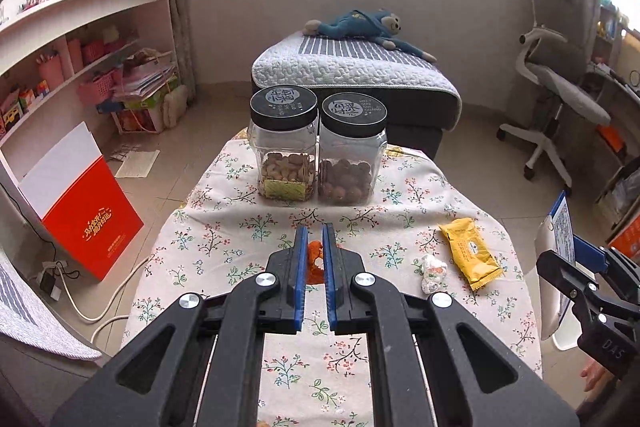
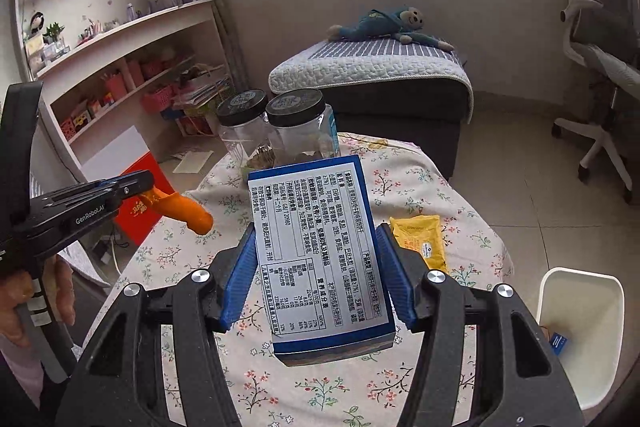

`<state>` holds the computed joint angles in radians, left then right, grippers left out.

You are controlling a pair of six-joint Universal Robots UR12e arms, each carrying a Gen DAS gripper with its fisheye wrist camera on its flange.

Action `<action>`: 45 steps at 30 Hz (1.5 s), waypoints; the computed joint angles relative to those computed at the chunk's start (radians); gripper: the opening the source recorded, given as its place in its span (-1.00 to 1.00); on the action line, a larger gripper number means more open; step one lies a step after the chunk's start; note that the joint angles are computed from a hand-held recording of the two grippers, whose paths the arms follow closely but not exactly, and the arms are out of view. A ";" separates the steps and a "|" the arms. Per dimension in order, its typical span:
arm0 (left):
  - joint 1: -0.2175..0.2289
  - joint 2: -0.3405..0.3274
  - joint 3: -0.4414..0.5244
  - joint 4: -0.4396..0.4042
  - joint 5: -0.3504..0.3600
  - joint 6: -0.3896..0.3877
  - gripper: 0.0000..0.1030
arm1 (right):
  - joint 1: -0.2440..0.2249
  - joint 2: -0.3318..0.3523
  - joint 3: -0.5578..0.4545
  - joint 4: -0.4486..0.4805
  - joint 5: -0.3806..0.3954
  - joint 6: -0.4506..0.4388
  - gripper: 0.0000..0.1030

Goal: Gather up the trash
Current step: 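Lift the orange peel and blue box off the table with both tools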

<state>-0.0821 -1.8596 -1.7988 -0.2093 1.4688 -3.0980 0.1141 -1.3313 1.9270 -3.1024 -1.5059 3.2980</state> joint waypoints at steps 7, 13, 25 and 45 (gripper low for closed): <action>0.004 0.007 -0.016 0.098 -0.018 -0.031 -0.87 | 0.019 0.017 -0.005 -0.096 -0.064 -0.001 0.07; 0.011 0.005 -0.014 0.103 -0.037 -0.061 -0.88 | 0.023 0.024 -0.005 -0.122 -0.073 -0.006 0.07; -0.005 0.007 -0.021 0.144 -0.018 -0.059 -0.88 | 0.018 0.018 0.009 -0.166 -0.094 0.003 0.07; -0.080 -0.019 0.006 0.168 -0.034 -0.024 -0.88 | -0.039 -0.045 0.081 -0.186 -0.177 0.045 0.07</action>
